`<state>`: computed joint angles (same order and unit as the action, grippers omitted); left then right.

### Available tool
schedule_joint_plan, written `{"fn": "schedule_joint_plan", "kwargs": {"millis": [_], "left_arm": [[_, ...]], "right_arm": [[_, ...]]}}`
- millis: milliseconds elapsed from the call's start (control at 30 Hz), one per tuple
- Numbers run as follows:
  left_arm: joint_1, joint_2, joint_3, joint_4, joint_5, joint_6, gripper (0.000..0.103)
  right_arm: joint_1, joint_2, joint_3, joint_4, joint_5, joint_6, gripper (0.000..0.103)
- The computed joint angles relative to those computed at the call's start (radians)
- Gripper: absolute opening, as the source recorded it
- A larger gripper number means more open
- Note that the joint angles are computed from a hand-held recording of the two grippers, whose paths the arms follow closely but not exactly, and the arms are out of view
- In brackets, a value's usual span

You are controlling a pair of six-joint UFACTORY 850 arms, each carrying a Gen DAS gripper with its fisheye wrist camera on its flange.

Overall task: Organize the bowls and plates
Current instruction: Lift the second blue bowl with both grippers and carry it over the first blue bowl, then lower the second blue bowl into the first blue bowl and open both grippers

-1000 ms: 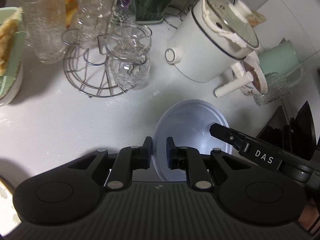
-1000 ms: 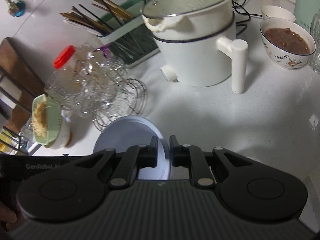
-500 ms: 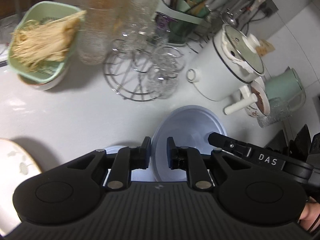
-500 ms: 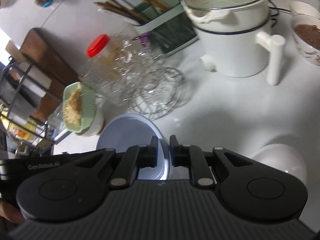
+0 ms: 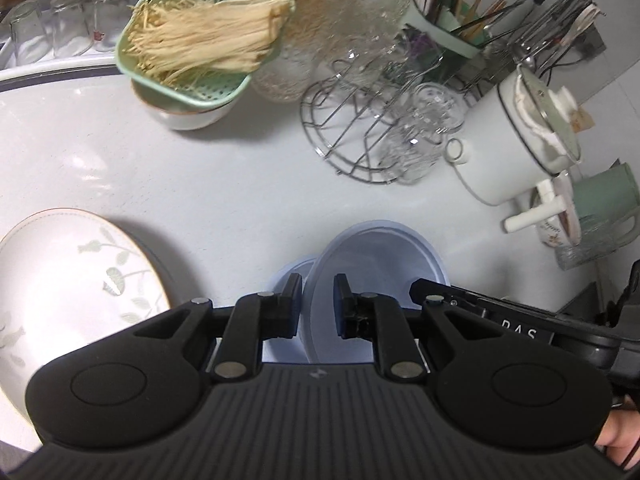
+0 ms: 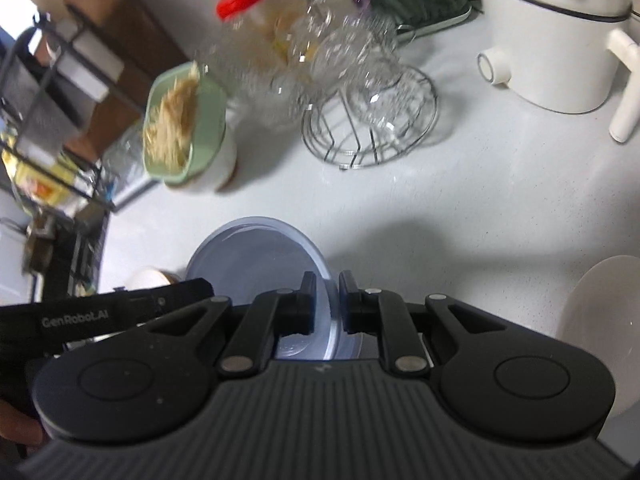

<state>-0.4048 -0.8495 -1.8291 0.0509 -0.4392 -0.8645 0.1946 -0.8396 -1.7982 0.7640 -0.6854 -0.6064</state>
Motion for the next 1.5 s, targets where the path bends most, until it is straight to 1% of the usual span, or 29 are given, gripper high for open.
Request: {"fn": "schedule_joint_plan", "kwargs": {"millis": [67, 200, 267, 333, 400, 433, 533, 567, 600, 633, 667, 800, 1100, 1300, 1433, 1500], "left_arm": [[-0.003, -0.008, 0.002, 0.026, -0.006, -0.021, 0.018], [0.000, -0.027, 0.004, 0.017, -0.003, -0.036, 0.018], [0.004, -0.028, 0.011, -0.003, 0.005, -0.027, 0.018], [0.006, -0.034, 0.006, 0.000, -0.005, -0.028, 0.018], [0.008, -0.037, 0.002, -0.014, -0.009, 0.003, 0.018], [0.007, -0.037, 0.001, -0.015, -0.013, 0.013, 0.019], [0.003, -0.037, -0.005, 0.017, -0.028, -0.011, 0.029], [0.001, -0.035, -0.005, 0.030, -0.034, -0.023, 0.031], [-0.002, -0.031, -0.004, 0.054, -0.044, -0.040, 0.032], [-0.005, -0.028, -0.005, 0.081, -0.054, -0.058, 0.032], [-0.007, -0.025, -0.004, 0.098, -0.063, -0.072, 0.033], [-0.008, 0.002, 0.020, 0.117, -0.060, -0.103, 0.033], [-0.032, 0.065, 0.043, 0.224, -0.052, -0.179, 0.035], [-0.057, 0.094, 0.041, 0.330, -0.061, -0.251, 0.038], [-0.076, 0.114, 0.047, 0.470, -0.089, -0.350, 0.043], [-0.081, 0.129, 0.060, 0.519, -0.082, -0.398, 0.045]], "right_arm": [[0.007, -0.009, -0.004, -0.025, -0.003, 0.013, 0.015], [0.015, -0.034, -0.022, -0.068, -0.013, 0.033, 0.015], [0.019, -0.040, -0.026, -0.085, -0.011, 0.020, 0.017], [0.018, -0.049, -0.035, -0.078, -0.027, 0.022, 0.017], [0.018, -0.053, -0.037, -0.071, -0.031, 0.013, 0.017], [0.020, -0.052, -0.034, -0.076, -0.024, 0.012, 0.017], [0.021, -0.052, -0.034, -0.081, -0.021, 0.015, 0.017], [0.020, -0.049, -0.032, -0.079, -0.021, 0.015, 0.022], [0.018, -0.043, -0.026, -0.073, -0.018, 0.008, 0.030], [0.016, -0.037, -0.019, -0.060, -0.014, -0.005, 0.033], [0.013, -0.029, -0.009, -0.044, -0.011, -0.019, 0.034], [0.003, -0.001, 0.021, 0.005, 0.005, -0.061, 0.034], [-0.010, 0.076, 0.096, 0.117, 0.035, -0.173, 0.034], [-0.018, 0.142, 0.165, 0.202, 0.077, -0.282, 0.034], [-0.018, 0.186, 0.211, 0.262, 0.123, -0.338, 0.034], [-0.020, 0.203, 0.228, 0.316, 0.129, -0.392, 0.034]]}}
